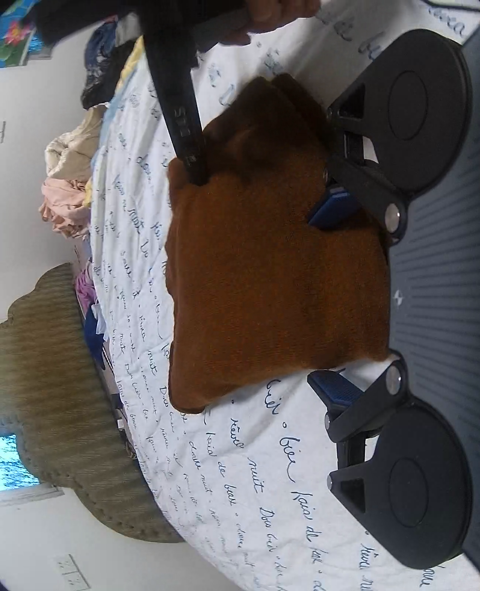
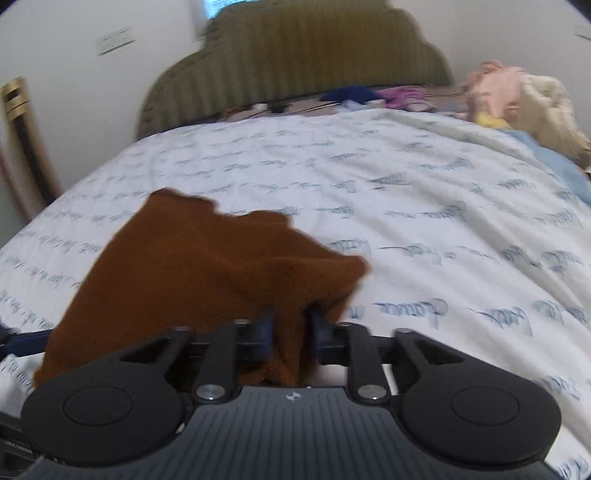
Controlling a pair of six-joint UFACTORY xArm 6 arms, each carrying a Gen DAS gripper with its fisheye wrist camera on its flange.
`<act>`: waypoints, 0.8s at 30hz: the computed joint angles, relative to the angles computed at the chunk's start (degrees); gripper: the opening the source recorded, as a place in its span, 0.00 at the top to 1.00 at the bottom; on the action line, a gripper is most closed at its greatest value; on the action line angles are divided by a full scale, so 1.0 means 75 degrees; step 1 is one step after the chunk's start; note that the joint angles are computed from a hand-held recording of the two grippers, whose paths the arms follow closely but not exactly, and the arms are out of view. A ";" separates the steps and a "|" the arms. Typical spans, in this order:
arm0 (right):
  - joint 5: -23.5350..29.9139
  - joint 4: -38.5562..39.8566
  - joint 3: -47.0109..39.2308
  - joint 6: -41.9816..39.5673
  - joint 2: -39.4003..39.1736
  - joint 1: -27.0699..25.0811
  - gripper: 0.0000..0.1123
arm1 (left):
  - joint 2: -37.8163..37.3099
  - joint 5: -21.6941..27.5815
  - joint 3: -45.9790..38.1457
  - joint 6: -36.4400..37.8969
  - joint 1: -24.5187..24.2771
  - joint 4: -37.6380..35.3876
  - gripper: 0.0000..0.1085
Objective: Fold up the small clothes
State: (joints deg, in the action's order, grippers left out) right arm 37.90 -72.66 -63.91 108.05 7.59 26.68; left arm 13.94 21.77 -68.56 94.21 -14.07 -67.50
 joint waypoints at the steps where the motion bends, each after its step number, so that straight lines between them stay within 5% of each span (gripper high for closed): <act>1: 0.0676 -0.0181 0.0025 0.0174 -0.0107 0.0315 0.54 | -0.0023 0.0057 -0.0003 -0.0179 0.0036 0.0125 0.22; 3: 0.1252 -0.0563 0.0078 0.0384 -0.0263 0.0748 0.54 | -0.0008 0.0113 -0.0016 -0.0474 0.0081 0.0328 0.22; 7: 0.0264 -0.0254 0.0048 -0.0390 -0.0107 0.0786 0.52 | 0.0004 0.0081 0.0018 -0.0920 0.0074 0.0555 0.22; 9: 0.0325 0.0503 -0.0176 -0.1131 0.0283 0.0780 0.45 | -0.0050 -0.0020 0.0099 -0.0942 0.0049 0.0521 0.22; 15: 0.0516 0.0102 0.0265 0.0443 -0.0108 0.0967 0.34 | -0.0191 -0.0229 0.0305 -0.1143 0.0037 0.0584 0.22; 17: 0.0660 0.0227 0.0246 0.0242 -0.0071 0.1086 0.22 | -0.0219 -0.0283 0.0358 -0.1200 0.0027 0.0567 0.22; 20: 0.0756 0.0966 0.0152 -0.0353 0.0148 0.1103 0.21 | -0.0313 -0.0304 0.0463 -0.1394 0.0031 0.0628 0.22; 24: 0.0970 0.0893 0.0313 0.0231 -0.0085 0.1324 0.15 | -0.0422 -0.0394 0.0592 -0.1536 0.0049 0.0631 0.22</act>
State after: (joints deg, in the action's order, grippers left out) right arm 45.17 -65.97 -61.57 109.78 6.95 36.61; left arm 10.78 18.82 -64.12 82.69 -13.70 -62.76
